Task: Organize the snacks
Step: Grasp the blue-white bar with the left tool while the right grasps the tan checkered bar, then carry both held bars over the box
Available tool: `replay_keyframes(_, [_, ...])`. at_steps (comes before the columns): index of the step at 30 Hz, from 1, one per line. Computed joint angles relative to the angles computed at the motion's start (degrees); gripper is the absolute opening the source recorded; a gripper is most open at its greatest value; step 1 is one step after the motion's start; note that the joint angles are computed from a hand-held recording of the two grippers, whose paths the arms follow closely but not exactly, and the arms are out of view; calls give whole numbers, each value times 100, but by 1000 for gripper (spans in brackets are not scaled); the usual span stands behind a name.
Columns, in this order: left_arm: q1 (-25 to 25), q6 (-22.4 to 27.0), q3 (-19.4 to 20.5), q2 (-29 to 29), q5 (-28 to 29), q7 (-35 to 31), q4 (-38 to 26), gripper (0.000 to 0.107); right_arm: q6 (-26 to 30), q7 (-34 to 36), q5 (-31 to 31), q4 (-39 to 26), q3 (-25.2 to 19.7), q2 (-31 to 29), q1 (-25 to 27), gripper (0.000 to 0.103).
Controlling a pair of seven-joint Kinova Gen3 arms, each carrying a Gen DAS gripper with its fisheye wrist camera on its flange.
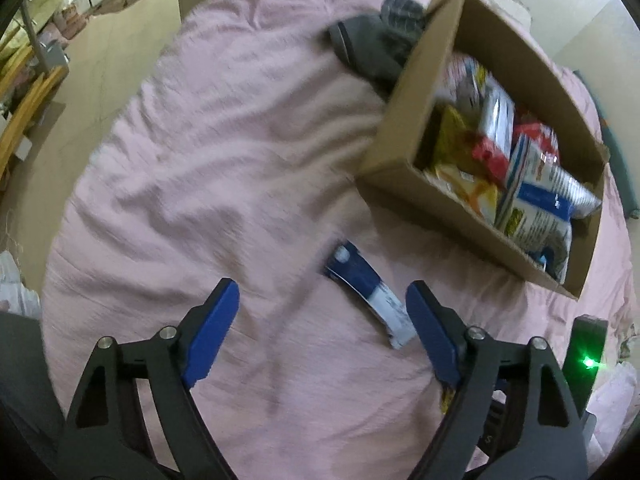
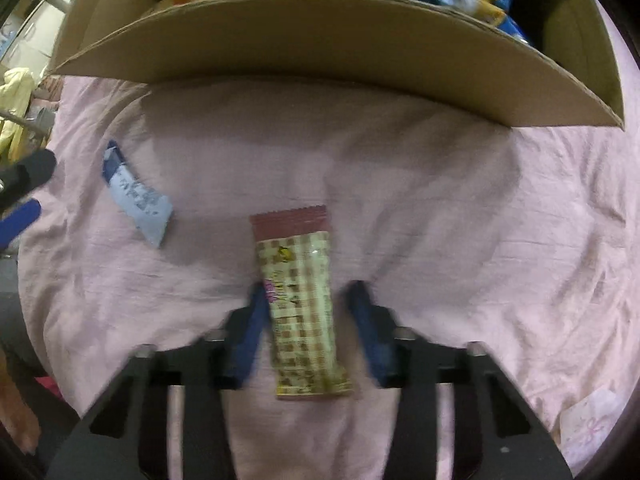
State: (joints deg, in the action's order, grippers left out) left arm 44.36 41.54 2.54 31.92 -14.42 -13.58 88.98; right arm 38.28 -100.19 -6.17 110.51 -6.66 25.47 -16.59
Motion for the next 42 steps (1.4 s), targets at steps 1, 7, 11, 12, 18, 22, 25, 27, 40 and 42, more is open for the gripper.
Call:
replay_keyframes(1, [4,48,14,60,43,35,-74,83,-26,95,-108,34,-69,-20,151,29])
replay_keyframes(7, [71,477,-17,634,283,307,-807,81,-154,616,-503,251,-156,-283,551,29])
replay_keyframes(11, [21,829,-14,985,429,376,-1277,72,-230,959,-819,418,-134,-527,889,29])
replay_keyframes(12, [33,931,-17,1053,423,355,-1386,72,-263,1062,-899,482,-130,-577,976,29])
replay_keyframes(18, [100,1512,9,1441,361,17,-2035,48,-361,1594,-1336,767,-70,-863,1344,29])
replay_keyframes(22, [110,1582,23,1486,324,-281,-2108,26,-271,1824,-1517,704,-36,-951,1452,29])
replay_keyframes(25, [36,1447,79,1408,334,-618,-1945,17,-180,2032,-1639,748,6,-1091,1536,29])
replay_keyframes(27, [-35,1338,129,1303,352,-888,-1768,15,-132,2183,-1721,781,47,-1163,1598,29])
replay_keyframes(40, [-40,1176,216,706,380,-2043,-1038,14,-94,2783,-2135,957,196,-1429,1693,29])
replay_keyframes(42, [64,1176,169,614,265,-2010,-985,14,-108,2922,-2246,994,197,-1443,1735,29])
